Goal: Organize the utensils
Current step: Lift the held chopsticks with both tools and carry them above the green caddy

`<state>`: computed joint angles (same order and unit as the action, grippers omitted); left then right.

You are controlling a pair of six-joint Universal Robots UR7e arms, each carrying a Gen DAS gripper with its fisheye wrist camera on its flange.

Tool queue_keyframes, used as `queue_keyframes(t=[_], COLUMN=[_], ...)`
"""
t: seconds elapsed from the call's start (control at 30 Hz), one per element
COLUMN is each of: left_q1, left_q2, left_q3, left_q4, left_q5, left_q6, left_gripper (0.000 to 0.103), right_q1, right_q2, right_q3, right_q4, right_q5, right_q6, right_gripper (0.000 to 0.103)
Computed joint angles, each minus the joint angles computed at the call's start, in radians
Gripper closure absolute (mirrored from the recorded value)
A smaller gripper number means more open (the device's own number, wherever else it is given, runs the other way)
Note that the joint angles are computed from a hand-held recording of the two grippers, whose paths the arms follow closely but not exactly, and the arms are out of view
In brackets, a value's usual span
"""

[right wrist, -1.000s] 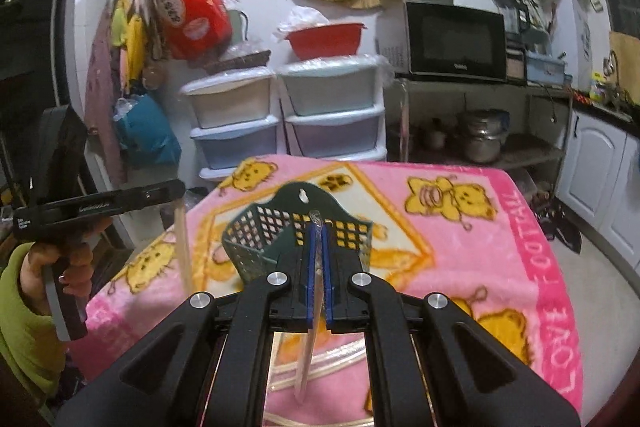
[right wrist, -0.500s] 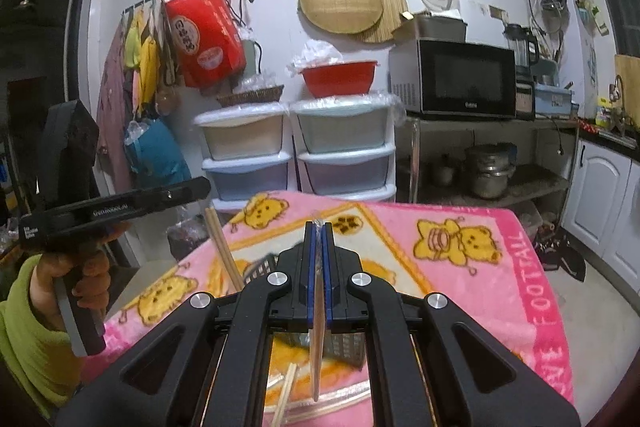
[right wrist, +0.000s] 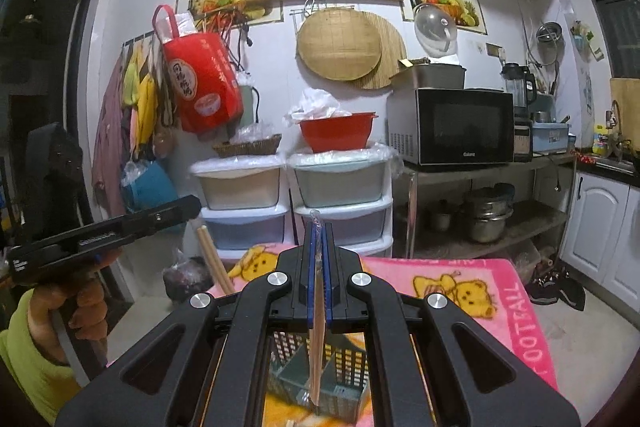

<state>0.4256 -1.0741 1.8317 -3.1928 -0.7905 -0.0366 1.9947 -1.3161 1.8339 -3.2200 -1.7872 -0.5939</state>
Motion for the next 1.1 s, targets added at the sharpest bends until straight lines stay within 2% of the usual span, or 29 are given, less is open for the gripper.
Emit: queue_keyframes(t=[0.4, 1.1], left_q1=[0.033, 0.109], left_q2=[0.045, 0.049], left_q3=[-0.035, 0.049], left_q4=[-0.034, -0.045], left_q5=[0.022, -0.05], left_q6=[0.024, -0.1], left_gripper=[0.101, 0.101], right_q1=[-0.014, -0.1], right_q2=[0.08, 0.128], right_q3=[-0.075, -0.053], right_q4=[-0.033, -0.005], right_q5=[-0.018, -0.024], right_q6=[-0.007, 0.075], right_gripper=[0.1, 0.099])
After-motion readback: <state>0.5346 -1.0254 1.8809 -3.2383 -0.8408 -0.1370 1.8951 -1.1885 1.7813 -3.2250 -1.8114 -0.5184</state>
